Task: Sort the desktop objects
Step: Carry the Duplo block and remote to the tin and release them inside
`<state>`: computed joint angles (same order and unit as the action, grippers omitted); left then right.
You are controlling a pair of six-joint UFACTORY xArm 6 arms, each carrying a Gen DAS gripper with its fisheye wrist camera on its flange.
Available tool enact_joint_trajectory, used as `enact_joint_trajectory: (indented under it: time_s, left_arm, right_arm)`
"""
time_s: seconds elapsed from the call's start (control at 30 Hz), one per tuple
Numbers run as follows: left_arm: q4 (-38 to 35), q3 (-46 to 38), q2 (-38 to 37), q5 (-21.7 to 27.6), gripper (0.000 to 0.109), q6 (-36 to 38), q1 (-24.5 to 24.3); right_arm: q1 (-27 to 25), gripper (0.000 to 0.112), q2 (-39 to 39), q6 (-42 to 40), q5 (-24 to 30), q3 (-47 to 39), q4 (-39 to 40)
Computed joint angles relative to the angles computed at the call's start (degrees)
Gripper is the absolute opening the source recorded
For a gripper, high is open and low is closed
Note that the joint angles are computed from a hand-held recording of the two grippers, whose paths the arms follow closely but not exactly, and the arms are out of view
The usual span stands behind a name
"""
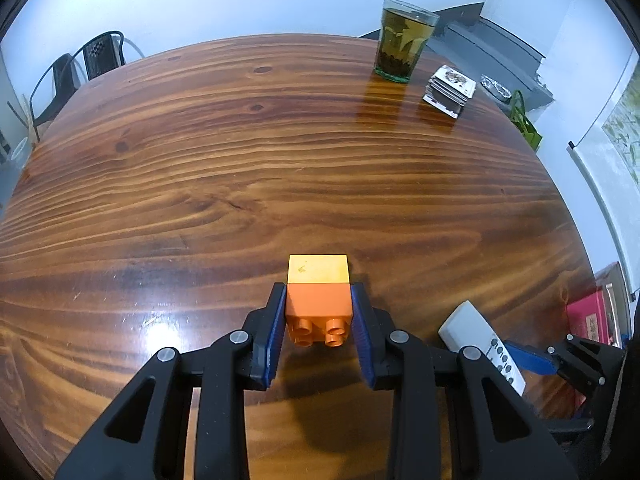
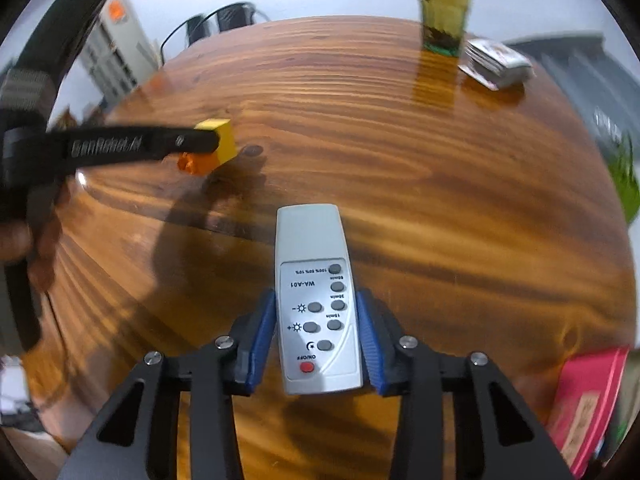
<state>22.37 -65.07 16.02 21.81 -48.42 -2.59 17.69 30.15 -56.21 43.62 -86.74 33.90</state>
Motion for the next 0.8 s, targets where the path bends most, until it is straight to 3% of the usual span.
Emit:
enact_joint_trajectory:
  time_s: [0.33,0.8]
  left_arm:
    - [2.8,1.8,-3.9,1.6,0.034,-2.4,-3.5]
    - [3.7,-3.4,-3.4,3.6,0.034,-2.1,-12.3]
  right_arm:
    - [-4.4,0.043,-5.2,1.6,3.6,2.4,7.4]
    - [-13.3,0.043,-15.0,-0.6,-0.5,11.3,12.2]
